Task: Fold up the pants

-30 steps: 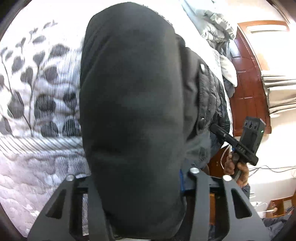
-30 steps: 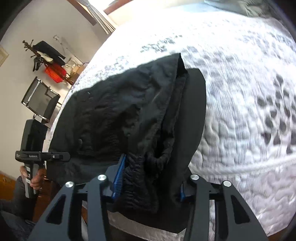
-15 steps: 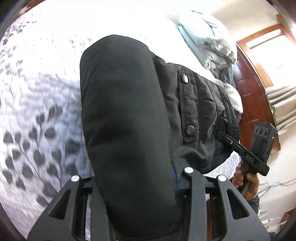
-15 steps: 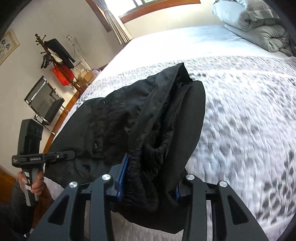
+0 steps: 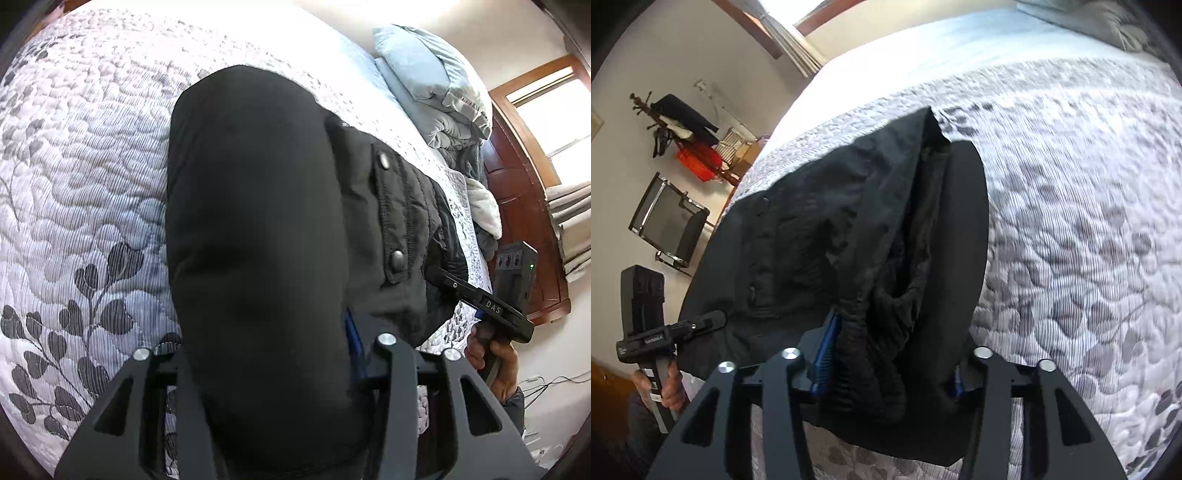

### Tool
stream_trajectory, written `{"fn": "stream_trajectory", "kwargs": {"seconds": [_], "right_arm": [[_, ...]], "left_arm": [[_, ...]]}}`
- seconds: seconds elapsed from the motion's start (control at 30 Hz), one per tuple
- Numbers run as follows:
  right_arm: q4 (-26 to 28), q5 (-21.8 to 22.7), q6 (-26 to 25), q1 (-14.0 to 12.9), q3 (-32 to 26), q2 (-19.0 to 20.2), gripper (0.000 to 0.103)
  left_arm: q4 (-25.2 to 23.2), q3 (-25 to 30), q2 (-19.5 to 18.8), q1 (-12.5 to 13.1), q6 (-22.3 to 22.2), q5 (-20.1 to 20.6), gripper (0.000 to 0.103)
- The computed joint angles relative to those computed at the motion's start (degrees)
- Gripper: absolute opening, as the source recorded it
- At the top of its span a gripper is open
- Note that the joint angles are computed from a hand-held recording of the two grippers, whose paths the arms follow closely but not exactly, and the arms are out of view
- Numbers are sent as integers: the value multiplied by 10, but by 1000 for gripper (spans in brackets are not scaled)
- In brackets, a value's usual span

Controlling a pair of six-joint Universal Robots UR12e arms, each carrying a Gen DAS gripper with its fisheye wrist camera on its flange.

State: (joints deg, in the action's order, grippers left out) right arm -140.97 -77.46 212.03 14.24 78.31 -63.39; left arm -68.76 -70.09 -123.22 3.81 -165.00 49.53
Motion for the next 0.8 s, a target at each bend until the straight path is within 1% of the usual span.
{"fn": "stream_trajectory", "kwargs": {"seconds": [0.1,0.17,0.23,0.33,0.43,0.47,0.5,0.57,0.6,0.63,0.67,0.7,0.77,0.8], "right_arm": [[-13,13,12,-6,17,-3,66],[-31,25,26,-10,31,-5,68],[-50,28,29,-12,47,-9,70],[-62,33,44,-14,59,-13,73],[-71,22,61,-14,70,-23,73],[-72,13,65,-13,73,-29,75],[-78,-6,71,-11,79,-38,75],[-96,-31,82,-8,96,-56,75],[-104,-36,86,-8,103,-64,75],[-107,-38,88,-8,108,-70,75],[-105,-36,84,-7,111,-75,75],[-92,-34,69,-5,109,-79,75],[-72,-40,45,1,101,-80,75],[-61,-40,37,3,94,-77,75]], "left_arm": [[12,-6,-1,-1,-1,1,51],[19,-10,-2,0,-3,-2,54],[28,-15,-1,0,-5,1,59],[33,-18,0,-2,-10,8,62],[30,-13,2,-5,-17,17,62],[28,-13,3,-5,-19,22,62],[30,-12,4,-6,-22,28,63],[40,-16,11,-7,-26,46,64],[44,-18,14,-8,-27,54,66],[56,-23,21,-9,-29,70,69],[62,-26,24,-10,-30,80,70],[76,-32,31,-11,-32,99,74],[105,-46,43,-12,-30,118,79],[118,-52,49,-13,-30,128,86]]}}
